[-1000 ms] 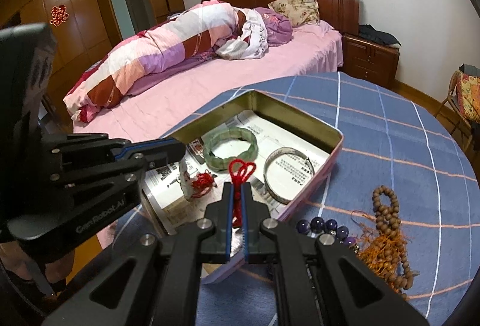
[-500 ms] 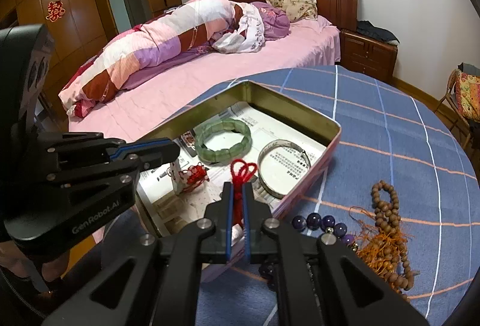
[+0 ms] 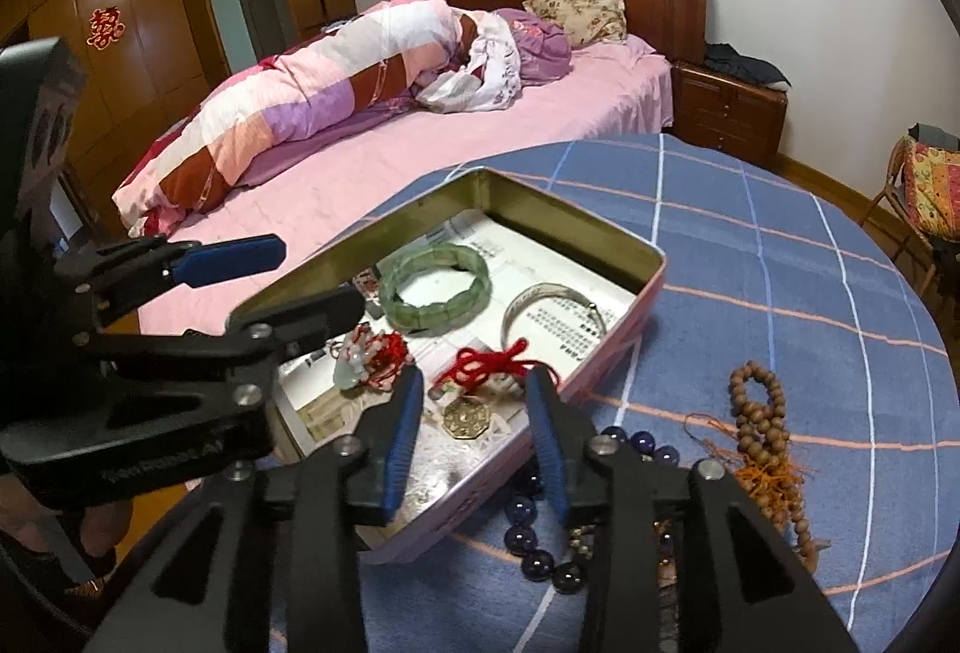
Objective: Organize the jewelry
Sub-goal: 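Move both open grippers back toward the remaining jewelry pile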
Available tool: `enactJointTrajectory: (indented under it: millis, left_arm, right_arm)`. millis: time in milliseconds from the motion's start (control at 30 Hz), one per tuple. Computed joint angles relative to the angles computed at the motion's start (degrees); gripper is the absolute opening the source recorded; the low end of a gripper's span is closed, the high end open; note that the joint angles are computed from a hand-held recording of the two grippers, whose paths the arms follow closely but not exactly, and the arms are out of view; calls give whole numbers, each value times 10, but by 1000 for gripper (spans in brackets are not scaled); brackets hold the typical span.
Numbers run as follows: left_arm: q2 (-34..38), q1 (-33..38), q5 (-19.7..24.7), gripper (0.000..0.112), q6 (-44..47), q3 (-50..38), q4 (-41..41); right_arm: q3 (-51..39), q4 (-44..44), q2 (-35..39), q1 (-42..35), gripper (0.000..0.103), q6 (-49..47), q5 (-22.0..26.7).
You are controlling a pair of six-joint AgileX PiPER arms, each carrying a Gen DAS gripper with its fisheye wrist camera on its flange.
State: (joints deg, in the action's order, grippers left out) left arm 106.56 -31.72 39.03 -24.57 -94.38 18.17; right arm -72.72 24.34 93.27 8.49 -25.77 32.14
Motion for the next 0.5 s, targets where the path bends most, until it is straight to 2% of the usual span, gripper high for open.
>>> enactJointTrajectory:
  millis: [67, 200, 333, 500]
  left_arm:
    - [-1, 0, -1, 61, -13, 1, 9]
    - [2, 3, 4, 61, -20, -2, 18]
    - [2, 5, 6, 61, -23, -1, 16]
    - [2, 2, 10, 62, -35, -2, 25]
  right_arm:
    - [2, 4, -1, -4, 41, -3, 0]
    - [11, 15, -9, -12, 49, -10, -2]
    - [18, 20, -17, -17, 49, -13, -2]
    - [19, 23, -23, -22, 55, -16, 2]
